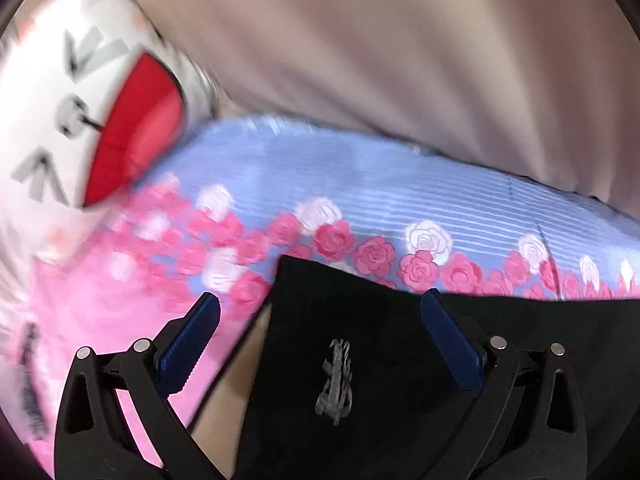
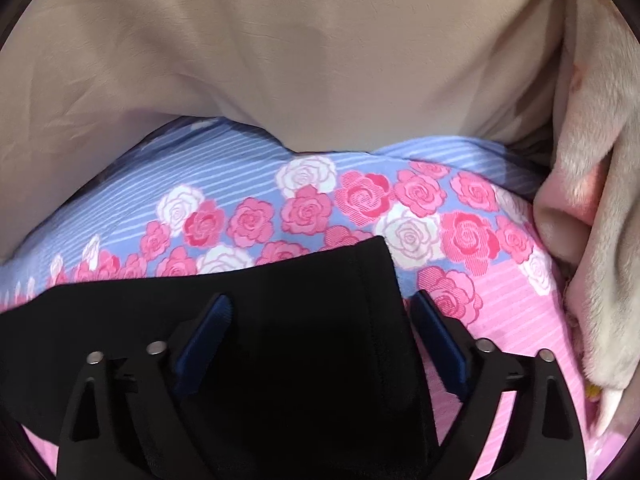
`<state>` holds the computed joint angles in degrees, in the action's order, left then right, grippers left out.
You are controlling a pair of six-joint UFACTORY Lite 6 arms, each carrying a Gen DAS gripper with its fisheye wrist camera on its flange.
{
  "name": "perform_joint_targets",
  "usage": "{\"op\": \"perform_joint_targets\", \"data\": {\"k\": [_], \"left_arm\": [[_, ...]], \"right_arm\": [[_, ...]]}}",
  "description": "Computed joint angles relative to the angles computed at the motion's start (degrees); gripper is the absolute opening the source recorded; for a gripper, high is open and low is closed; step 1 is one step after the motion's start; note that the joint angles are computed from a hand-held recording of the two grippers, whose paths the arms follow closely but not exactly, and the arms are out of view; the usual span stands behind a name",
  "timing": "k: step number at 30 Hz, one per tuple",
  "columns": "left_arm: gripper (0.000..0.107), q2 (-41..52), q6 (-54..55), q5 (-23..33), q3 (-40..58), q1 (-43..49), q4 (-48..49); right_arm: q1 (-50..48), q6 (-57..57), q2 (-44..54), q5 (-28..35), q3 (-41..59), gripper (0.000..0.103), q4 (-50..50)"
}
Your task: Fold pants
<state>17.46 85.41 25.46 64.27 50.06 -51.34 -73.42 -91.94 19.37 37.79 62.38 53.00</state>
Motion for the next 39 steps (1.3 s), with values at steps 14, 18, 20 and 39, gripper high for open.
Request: {"op": "perform_joint_targets", "data": {"k": [14,18,20,39], "left_arm": [[0.021,-0.44,-2.40,16.29,2.28,4.48,8.14],[0.021,-11.57,2.90,27.49,-1.60,12.71,8.76],[0.021,-16.48,6.61,35.34,-1.90,19.85,9.61],[0.029,0.07,43.07,40.28,3.70,61.86,24.09]], "right_arm": [[-4.37,0.08,-9.94,9.27,-2.93,0.013,-2.21],[-13.61,-2.03,-13.46,21.39,-0.30,0.013,-3.78],[-18.49,-3.72,-15.20,27.96,0.98,0.013,-4.69],[-64.83,-42.74,4.49,50.82,15.91,0.023,-21.37]]}}
